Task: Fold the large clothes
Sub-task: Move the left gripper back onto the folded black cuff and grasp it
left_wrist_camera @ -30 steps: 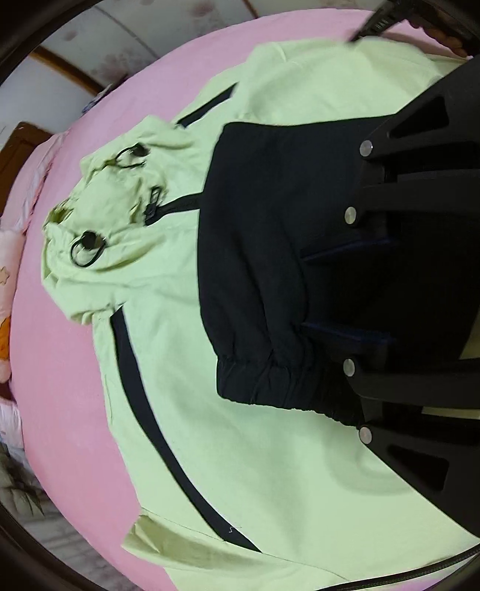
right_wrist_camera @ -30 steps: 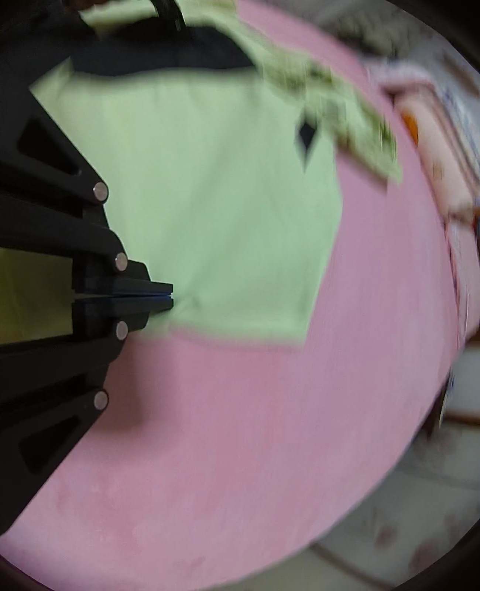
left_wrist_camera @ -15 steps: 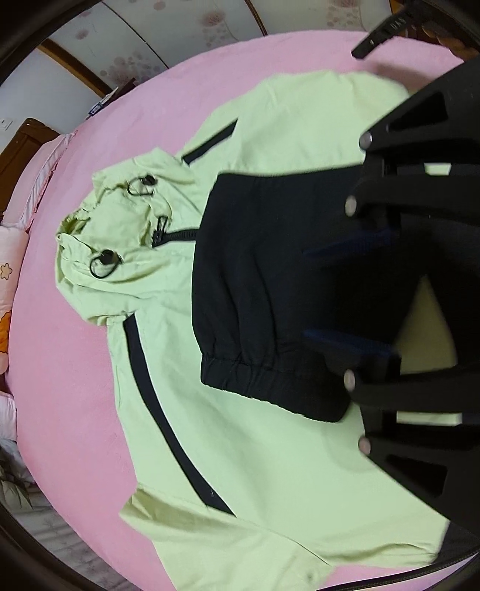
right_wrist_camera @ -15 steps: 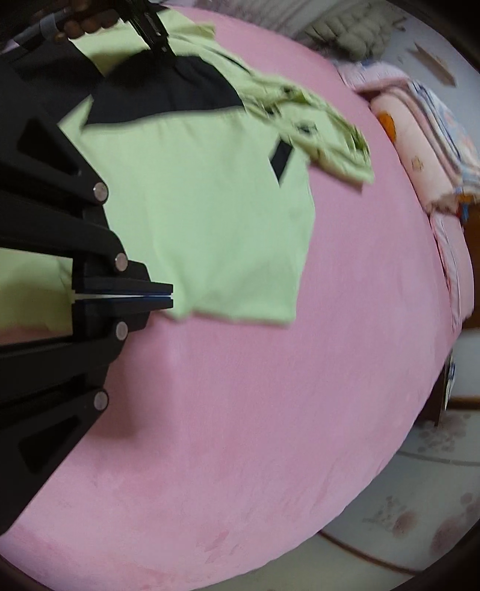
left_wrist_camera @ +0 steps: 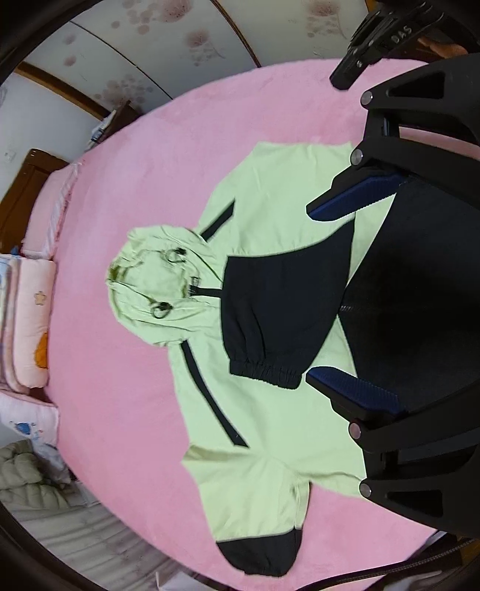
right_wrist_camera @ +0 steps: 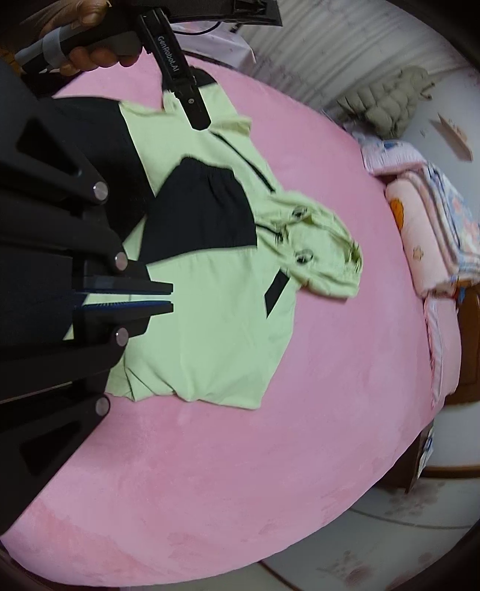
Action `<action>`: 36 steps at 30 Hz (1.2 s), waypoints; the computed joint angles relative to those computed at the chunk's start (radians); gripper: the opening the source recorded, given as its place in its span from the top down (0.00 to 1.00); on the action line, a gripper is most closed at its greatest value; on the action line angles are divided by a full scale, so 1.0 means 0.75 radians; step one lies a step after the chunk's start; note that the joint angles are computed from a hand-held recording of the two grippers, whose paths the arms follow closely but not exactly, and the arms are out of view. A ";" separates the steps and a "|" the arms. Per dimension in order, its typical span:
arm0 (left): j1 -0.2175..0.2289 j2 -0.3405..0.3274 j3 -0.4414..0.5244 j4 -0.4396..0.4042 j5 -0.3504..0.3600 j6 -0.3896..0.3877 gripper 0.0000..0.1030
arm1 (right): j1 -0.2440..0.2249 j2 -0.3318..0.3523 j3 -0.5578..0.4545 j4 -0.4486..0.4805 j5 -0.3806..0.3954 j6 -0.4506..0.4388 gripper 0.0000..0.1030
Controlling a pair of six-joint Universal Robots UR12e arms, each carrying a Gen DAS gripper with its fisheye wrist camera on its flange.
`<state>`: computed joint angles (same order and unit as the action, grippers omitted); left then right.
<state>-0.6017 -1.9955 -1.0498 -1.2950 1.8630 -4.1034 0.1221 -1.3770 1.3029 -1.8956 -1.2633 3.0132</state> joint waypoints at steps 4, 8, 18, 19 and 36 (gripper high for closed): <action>-0.033 0.014 0.060 -0.054 0.069 -0.067 0.21 | 0.001 -0.003 -0.044 0.045 0.062 -0.061 0.97; -0.044 0.058 0.065 -0.140 0.107 -0.180 0.21 | 0.015 0.002 -0.075 0.096 0.124 -0.109 0.97; -0.012 0.334 -0.231 -0.163 0.213 -0.268 0.21 | 0.141 -0.004 -0.113 0.100 0.158 -0.085 0.97; 0.004 0.379 -0.284 -0.149 0.212 -0.261 0.21 | 0.160 -0.004 -0.113 0.089 0.146 -0.069 0.97; 0.445 0.883 -0.946 0.073 -0.133 0.081 0.21 | 0.575 0.232 -0.366 0.124 -0.120 0.395 0.97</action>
